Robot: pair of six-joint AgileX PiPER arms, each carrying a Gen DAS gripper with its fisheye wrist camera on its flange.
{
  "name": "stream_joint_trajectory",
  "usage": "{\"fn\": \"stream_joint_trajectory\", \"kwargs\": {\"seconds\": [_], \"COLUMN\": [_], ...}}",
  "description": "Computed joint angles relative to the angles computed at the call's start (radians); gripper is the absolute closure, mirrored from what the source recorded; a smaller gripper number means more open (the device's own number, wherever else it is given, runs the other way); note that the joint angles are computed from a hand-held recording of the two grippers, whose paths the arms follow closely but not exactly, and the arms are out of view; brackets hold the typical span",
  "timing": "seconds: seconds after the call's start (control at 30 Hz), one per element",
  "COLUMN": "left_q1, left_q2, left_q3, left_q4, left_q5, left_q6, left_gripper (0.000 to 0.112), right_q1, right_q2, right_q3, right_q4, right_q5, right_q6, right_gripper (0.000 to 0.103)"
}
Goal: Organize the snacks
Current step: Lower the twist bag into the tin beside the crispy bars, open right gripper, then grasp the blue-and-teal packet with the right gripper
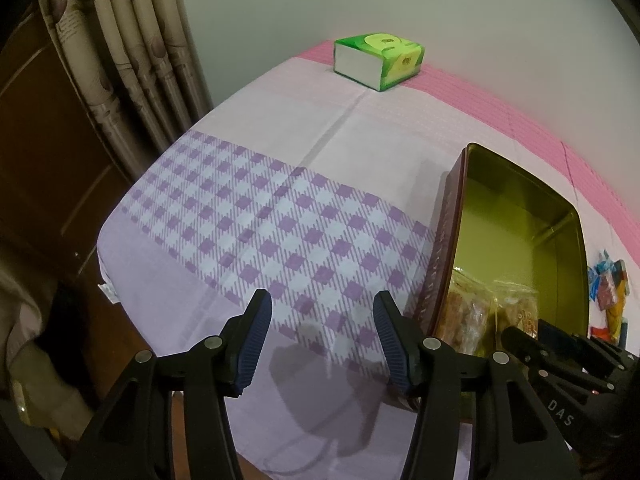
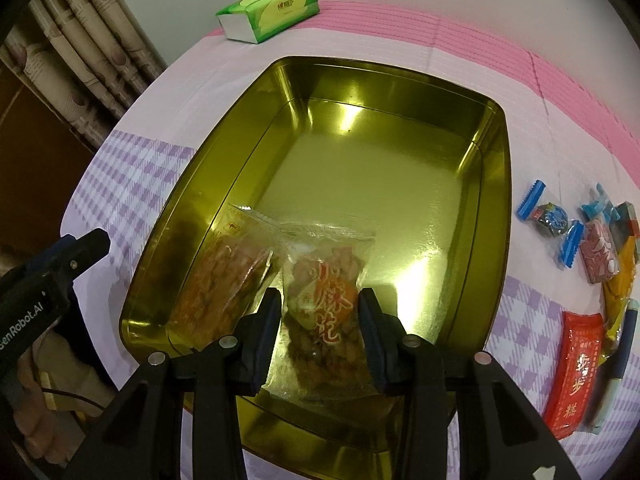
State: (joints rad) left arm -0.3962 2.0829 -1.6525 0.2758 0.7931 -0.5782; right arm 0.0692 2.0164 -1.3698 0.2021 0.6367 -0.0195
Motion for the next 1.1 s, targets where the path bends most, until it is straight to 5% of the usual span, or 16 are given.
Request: {"fn": "stream_joint_trajectory", "kwargs": {"seconds": [0.53, 0.83, 1.1], "left_q1": [-0.012, -0.028, -0.066], "left_q2": [0.001, -0.012, -0.009], "left_q3": [0.0, 0.007, -0.014], "left_q4": [0.024, 0.054, 0.07], "left_q5": [0.001, -0.001, 0.015], "left_q6": [-0.002, -0.018, -0.012], "left_gripper": [0.058, 0.058, 0.058], "right_q1": [-0.099, -0.362, -0.634], "right_q2": [-0.135, -0.241, -0.191], "right_q3": [0.105, 0.193, 0.218], "right_q4": [0.115, 0.134, 0.124], "right_q5": [-0.044, -0.045, -0.055], "right_q6": [-0.154, -0.275, -0.344], "right_gripper": [0.06, 0.059, 0.05]}}
